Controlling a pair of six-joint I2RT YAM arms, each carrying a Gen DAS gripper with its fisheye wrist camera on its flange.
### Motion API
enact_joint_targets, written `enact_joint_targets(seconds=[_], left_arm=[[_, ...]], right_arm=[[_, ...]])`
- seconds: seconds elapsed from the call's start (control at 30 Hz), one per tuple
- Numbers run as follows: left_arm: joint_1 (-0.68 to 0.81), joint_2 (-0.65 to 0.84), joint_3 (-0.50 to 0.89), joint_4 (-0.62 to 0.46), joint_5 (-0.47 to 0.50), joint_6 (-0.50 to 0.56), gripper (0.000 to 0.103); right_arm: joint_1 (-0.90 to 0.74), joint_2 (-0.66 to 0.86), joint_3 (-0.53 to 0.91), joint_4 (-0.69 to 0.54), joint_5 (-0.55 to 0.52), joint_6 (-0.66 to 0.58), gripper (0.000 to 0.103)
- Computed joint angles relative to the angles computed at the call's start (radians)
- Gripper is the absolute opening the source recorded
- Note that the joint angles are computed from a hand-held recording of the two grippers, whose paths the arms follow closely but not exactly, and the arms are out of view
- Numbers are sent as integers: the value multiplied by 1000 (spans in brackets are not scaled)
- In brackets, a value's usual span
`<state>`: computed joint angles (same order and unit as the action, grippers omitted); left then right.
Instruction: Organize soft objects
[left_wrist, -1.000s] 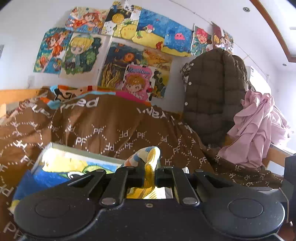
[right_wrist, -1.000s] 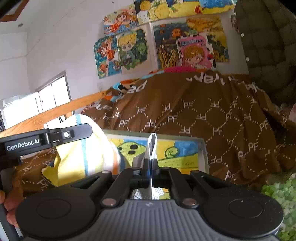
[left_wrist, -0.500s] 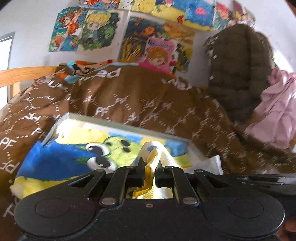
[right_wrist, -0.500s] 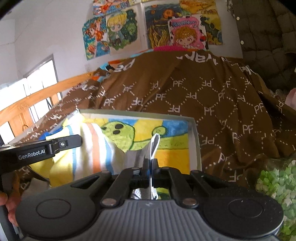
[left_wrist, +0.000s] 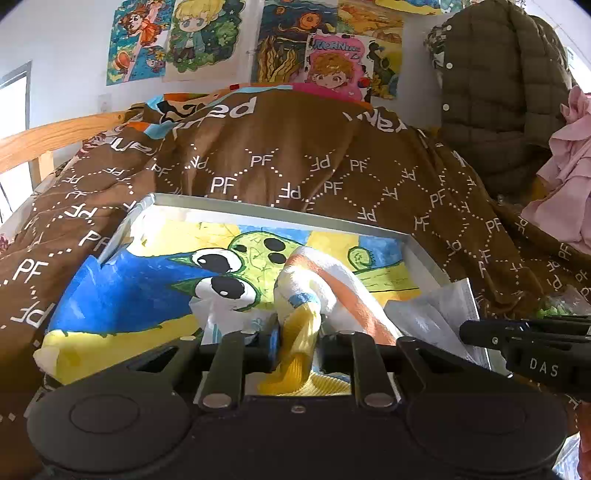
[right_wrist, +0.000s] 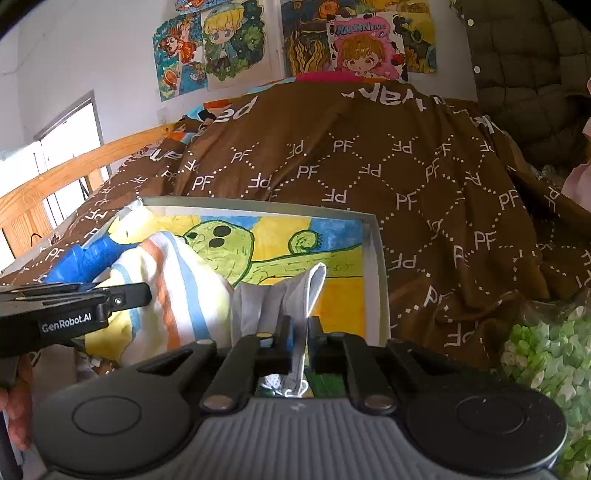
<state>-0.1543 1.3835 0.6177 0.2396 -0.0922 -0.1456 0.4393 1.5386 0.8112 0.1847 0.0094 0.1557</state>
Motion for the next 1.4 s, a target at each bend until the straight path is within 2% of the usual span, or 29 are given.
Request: enact_joint_targets(seconds=[0.17,0.23,0.3,0.37,0.43,0.53,0.67,0.93,1.13,1.4], left_arm=[[-19,-25,-6,-11,-46,-11,45],[-28,-39,-11,-12,-66,-8,59],[-42,-61,-18,-15,-90,-8,66],[-52,-87,-21,-29,-106,-10,69],[-62,-117,-24,-45,-115,-16,74],[-80,-175,-54,-24,-137,-15,82],[-109,-268,-95,-29,-187,-14,84],[-211,-493,-134,-136,-319,-79,99],[-379,-645,-151,-183,-521,-56,102],[-649,-812,-129,-333,-799,-84,102]], right_arm=[[-4,-5,0,-3,-2,4,16],[-6,-11,-2,-5,-2,8,27],[-9,-24,-8,-4,-5,13,32],[-13,-45,-20,3,-8,19,38],[-16,-66,-26,1,-8,24,51],[-25,-112,-46,5,-9,35,63],[-32,-186,-76,5,-2,38,75],[-24,-398,-165,13,36,14,100],[22,-580,-246,37,126,-37,103],[58,-812,-318,-2,181,-50,103]])
